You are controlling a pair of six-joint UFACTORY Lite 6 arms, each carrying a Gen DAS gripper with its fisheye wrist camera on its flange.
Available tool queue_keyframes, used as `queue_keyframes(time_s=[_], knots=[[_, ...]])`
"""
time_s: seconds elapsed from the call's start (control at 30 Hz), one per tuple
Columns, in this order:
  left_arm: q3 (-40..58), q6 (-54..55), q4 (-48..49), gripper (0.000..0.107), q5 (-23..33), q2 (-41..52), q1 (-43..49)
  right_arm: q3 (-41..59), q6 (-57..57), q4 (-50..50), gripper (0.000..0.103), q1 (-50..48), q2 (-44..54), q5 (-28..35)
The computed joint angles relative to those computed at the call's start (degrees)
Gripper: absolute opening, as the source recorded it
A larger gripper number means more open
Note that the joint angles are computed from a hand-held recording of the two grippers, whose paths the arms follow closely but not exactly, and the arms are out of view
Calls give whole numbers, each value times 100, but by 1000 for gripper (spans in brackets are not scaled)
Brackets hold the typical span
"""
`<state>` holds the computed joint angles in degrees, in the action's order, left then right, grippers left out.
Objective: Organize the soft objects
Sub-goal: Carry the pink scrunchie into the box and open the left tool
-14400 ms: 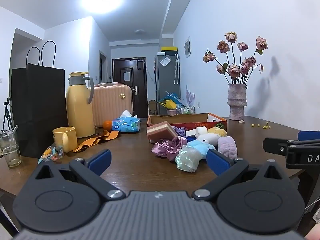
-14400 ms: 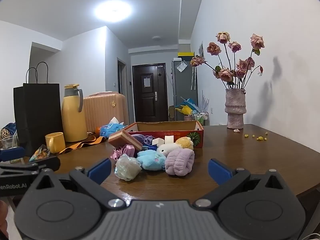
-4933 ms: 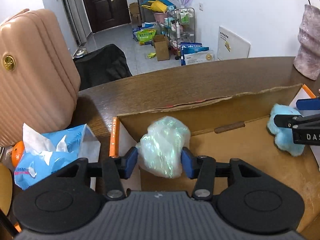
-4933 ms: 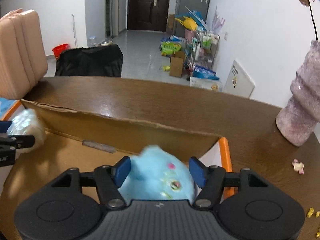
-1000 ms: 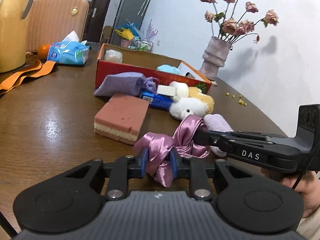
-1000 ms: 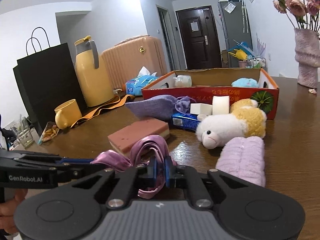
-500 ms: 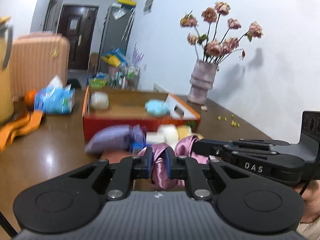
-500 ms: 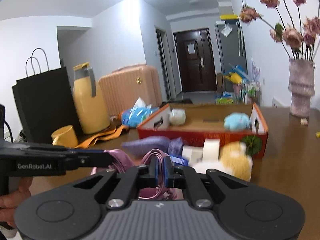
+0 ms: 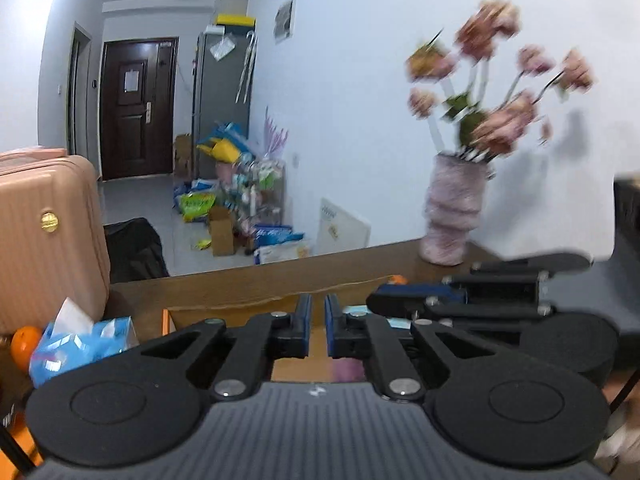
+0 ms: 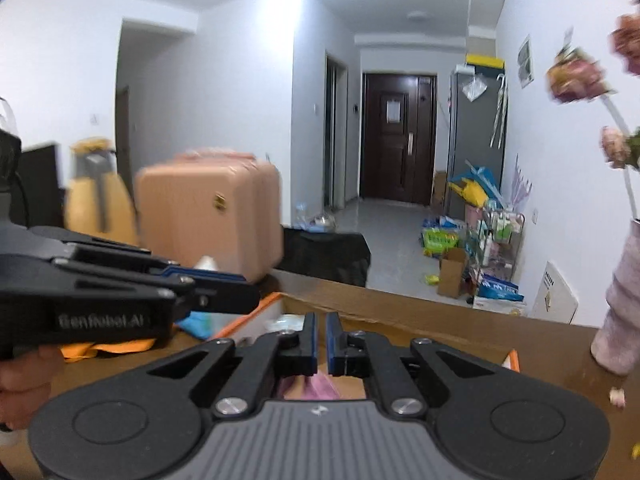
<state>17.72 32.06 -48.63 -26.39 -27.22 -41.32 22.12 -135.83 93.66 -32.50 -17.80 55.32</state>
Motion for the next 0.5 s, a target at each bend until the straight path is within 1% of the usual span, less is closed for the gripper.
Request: queue_keyframes(time_s=[0.03, 0.07, 0.1, 0.13, 0.17, 0.23, 0.3, 0.33, 0.4, 0.43, 0.47, 0.5], knots=[[355, -512, 600, 7, 102, 600, 339, 418, -127, 422, 3, 457, 580, -369], [796, -1081, 1199, 7, 333, 1199, 722, 923, -121, 722, 3, 891, 1180, -769], [1154, -1529, 1799, 7, 324, 1799, 979, 1348, -240, 1051, 3, 1206, 1701, -1049], [1411, -1804, 2300, 7, 75, 2399, 1180, 1817, -454, 1481, 3, 1524, 2253, -1403], [1662, -1969, 2562, 7, 12, 2832, 1333, 2218, -481, 1672, 3, 1735, 2670, -1667], [2149, -2489, 3257, 8, 245, 3531, 1650, 3028, 19, 1461, 4, 1923, 3465, -1982], [2435, -2498, 3328, 9, 407, 4010, 1817, 3594, 598, 1002, 9, 2032, 3992, -2256], [2559, -2404, 3290, 10, 457, 4198, 1873, 3735, 658, 956, 12, 2045, 4179, -2321], [2664, -2335, 3228, 12, 512, 4419, 1951, 3852, 641, 952, 13, 2125, 4396, -2584], [2684, -2379, 3250, 19, 549, 4462, 2001, 3885, 636, 962, 14, 2171, 4461, -2720], [2688, -2460, 3271, 24, 593, 4456, 2046, 3883, 675, 922, 23, 2177, 4488, -2782], [2557, -2542, 3317, 39, 566, 4338, 2086, 3820, 665, 939, 29, 2163, 4468, -2793]])
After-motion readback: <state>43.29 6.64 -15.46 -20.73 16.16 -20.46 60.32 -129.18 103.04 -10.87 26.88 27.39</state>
